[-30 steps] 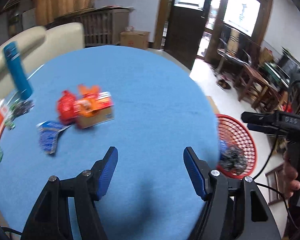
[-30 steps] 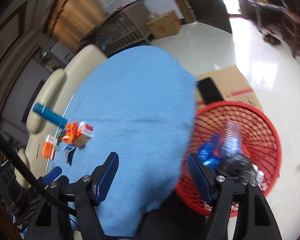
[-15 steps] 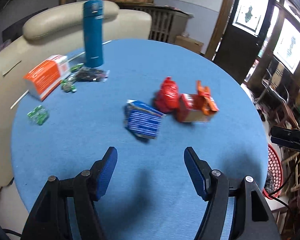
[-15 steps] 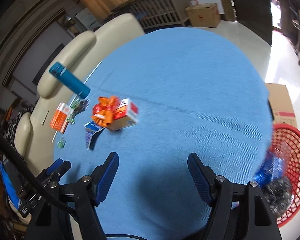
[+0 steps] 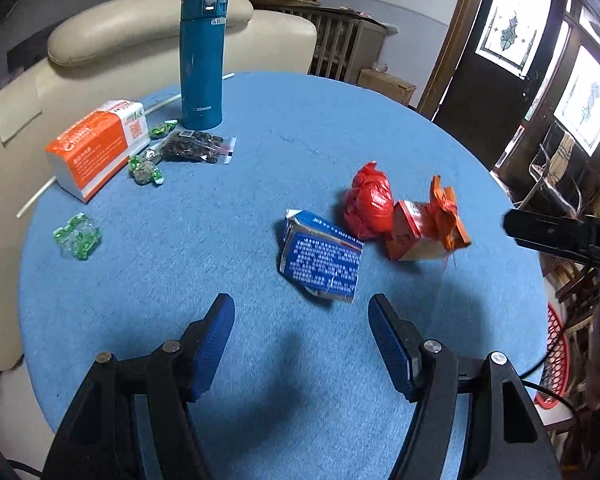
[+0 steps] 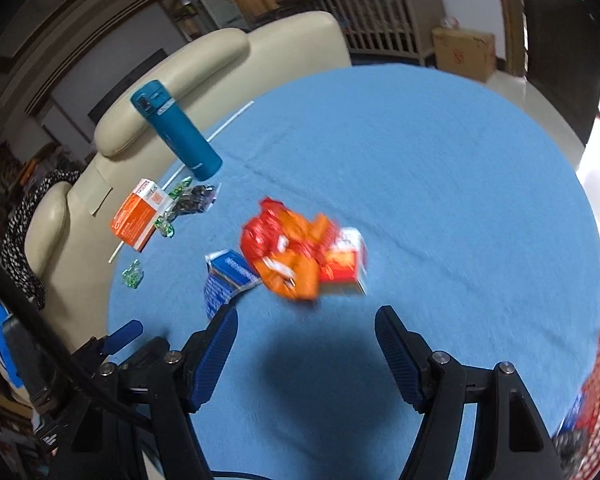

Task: Collect trash
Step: 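Grasp the crumpled blue toothpaste box with the left gripper while the right grasps the orange snack bag, then carry the blue box with the left gripper while the right carries the orange bag toward the basket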

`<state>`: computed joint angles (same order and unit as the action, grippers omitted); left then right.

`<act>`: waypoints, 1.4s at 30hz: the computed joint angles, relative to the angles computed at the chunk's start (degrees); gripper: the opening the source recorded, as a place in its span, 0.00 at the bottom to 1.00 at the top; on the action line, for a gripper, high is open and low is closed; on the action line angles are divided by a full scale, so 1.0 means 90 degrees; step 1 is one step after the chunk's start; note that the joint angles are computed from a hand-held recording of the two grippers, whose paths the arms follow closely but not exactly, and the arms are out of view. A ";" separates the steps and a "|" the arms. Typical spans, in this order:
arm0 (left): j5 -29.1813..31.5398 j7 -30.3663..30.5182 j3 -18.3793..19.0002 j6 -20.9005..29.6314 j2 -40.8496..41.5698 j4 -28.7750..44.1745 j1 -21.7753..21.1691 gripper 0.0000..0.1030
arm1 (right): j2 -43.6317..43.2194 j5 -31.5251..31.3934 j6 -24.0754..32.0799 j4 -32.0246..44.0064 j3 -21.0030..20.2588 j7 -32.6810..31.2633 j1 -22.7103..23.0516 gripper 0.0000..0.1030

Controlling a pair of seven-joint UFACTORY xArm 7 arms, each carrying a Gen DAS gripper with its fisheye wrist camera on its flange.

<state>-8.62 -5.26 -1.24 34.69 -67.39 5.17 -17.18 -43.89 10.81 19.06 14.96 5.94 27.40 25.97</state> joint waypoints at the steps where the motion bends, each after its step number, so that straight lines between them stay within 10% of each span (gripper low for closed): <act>1: -0.0018 0.0045 0.0074 -0.0067 0.0138 0.0052 -0.0008 0.68 | 0.0221 -0.0050 -0.0116 0.0113 0.0046 -0.0014 -0.0037 0.72; 13: -0.0394 0.0672 0.0422 -0.1071 0.2135 0.0680 -0.0397 0.77 | 0.2245 -0.0558 -0.0203 0.1206 0.0407 0.0429 -0.0671 0.50; 24: -0.0502 0.1112 0.0287 -0.1635 0.3610 0.1210 -0.0351 0.77 | 0.2230 -0.1002 -0.0608 0.0990 0.0470 0.0540 -0.0786 0.33; 42: -0.0706 0.1896 0.0177 -0.2020 0.4414 0.1383 -0.0601 0.77 | -0.0200 -0.0331 -0.0289 -0.0668 0.0210 0.0519 -0.0118 0.33</act>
